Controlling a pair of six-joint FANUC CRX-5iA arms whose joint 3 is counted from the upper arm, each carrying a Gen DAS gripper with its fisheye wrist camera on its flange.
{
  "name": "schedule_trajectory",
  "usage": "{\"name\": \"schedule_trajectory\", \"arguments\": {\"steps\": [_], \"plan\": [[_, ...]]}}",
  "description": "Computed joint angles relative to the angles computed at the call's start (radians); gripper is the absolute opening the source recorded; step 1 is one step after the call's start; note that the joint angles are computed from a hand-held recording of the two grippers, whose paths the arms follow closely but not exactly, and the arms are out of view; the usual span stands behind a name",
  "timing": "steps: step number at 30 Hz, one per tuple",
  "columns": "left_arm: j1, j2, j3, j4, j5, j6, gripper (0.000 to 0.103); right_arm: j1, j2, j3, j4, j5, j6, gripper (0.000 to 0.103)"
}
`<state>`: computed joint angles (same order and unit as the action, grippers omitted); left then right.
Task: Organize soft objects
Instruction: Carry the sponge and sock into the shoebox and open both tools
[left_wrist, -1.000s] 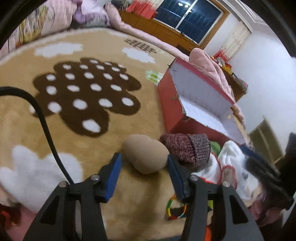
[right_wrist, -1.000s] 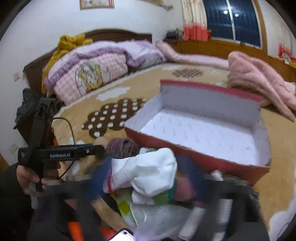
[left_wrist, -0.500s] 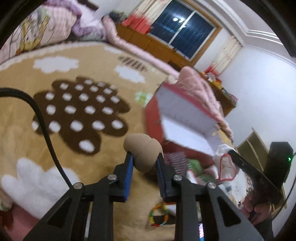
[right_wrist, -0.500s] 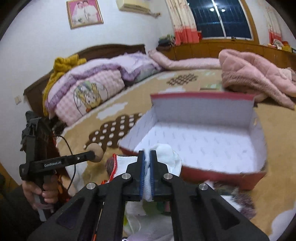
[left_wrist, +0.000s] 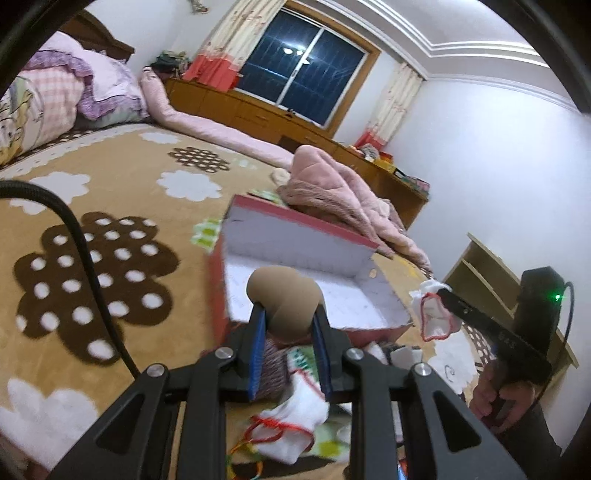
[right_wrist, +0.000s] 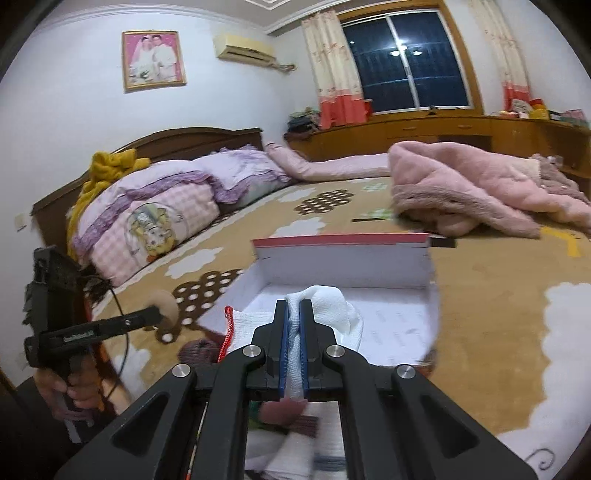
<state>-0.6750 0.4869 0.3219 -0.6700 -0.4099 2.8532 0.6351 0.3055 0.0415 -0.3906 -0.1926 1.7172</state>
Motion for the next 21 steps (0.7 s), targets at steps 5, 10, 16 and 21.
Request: {"name": "schedule_trajectory", "arguments": {"steps": [5,10,16,21], "plan": [[0.004,0.049,0.073,0.013,0.000,-0.064,0.025,0.005,0.002,-0.027,0.117,0.031,-0.117,0.006],[-0.001,0.110,0.168,-0.032,-0.032,-0.090,0.025,0.009,0.001,-0.055,0.196,0.071,-0.183,0.006],[0.014,0.166,0.238,0.011,-0.083,-0.174,0.024,-0.003,0.030,-0.067,0.325,0.096,-0.325,0.006],[0.026,0.178,0.253,0.016,-0.096,-0.167,0.024,-0.017,0.051,-0.059,0.368,0.092,-0.388,0.006]]}}
